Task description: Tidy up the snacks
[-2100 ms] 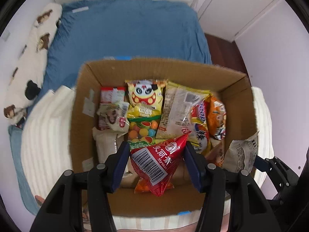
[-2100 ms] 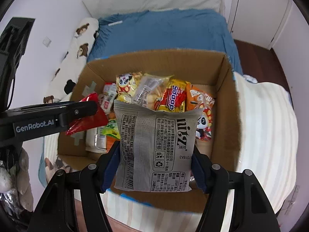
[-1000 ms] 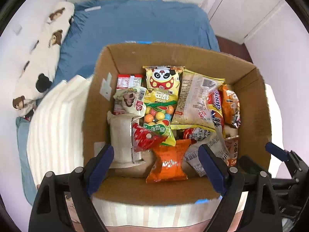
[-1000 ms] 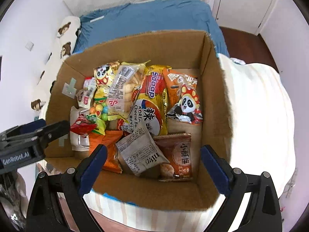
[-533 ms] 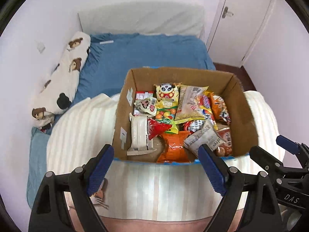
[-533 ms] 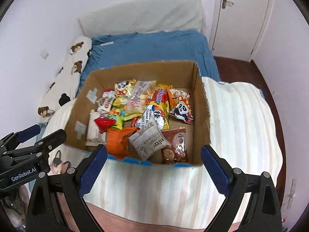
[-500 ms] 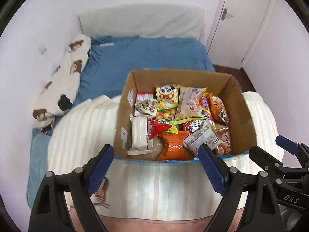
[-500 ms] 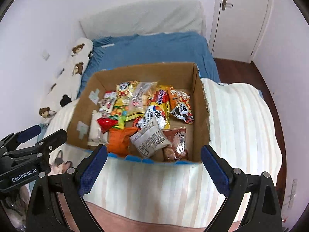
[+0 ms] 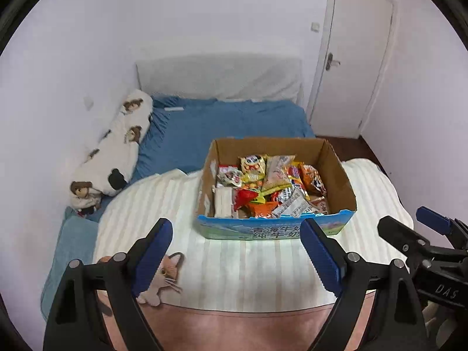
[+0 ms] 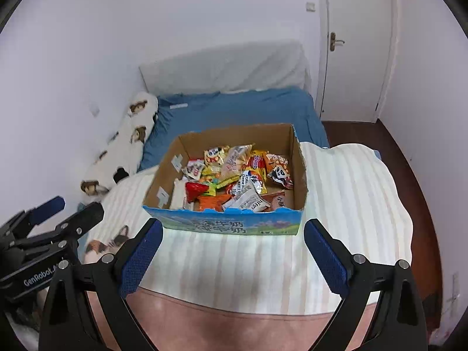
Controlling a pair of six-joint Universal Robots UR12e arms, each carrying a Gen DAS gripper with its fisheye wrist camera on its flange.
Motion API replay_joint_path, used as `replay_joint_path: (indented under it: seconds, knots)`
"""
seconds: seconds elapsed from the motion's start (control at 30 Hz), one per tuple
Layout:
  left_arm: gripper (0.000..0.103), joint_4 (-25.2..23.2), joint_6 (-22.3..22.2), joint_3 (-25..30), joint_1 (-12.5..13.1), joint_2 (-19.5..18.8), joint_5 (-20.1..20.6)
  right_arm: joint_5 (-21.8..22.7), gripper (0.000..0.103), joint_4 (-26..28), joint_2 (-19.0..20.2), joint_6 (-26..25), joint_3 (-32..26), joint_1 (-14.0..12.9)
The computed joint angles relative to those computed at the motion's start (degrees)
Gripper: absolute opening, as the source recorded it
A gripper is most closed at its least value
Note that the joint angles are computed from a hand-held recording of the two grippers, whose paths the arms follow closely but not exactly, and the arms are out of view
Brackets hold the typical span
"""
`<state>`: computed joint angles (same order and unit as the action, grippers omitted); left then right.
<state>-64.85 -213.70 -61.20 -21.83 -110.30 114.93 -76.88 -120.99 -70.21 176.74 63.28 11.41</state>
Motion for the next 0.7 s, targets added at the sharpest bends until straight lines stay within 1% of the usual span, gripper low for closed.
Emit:
replay_joint_path:
  seconds: [0.07, 0.13, 0.23, 0.47, 0.63, 0.7]
  knots:
    - [0.089, 1.4, -0.2, -1.5, -0.8, 1.3, 1.8, 0.2, 0.099, -1.6, -1.8, 0.3, 2.1, -0.2]
    - [0.089, 1.7, -0.2, -2.2, -1.5, 2.0, 4.0, 0.5, 0.099, -2.8, -3.4, 0.2, 3.7, -0.3]
    - [0.089, 1.7, -0.1, -3.1, -2.3, 3.1, 5.8, 0.0, 0.099, -4.6, -5.4, -0.4, 5.8, -0.4]
    - [0.089, 1.1, -0.9, -4.3, -3.7, 5.0, 6.5, 0.4, 0.099, -7.5, -10.0, -1.6, 10.1, -0.6]
    - [0.089, 0.5, -1.7, -4.9, -4.4, 6.0, 6.3, 0.5, 0.099, -8.4, -12.1, -2.3, 12.1, -0.6]
    - [0.089, 0.4, -1.8, -5.2, -4.6, 6.3, 5.9, 0.2, 0.101, -8.3, -12.7, -2.6, 12.8, -0.5]
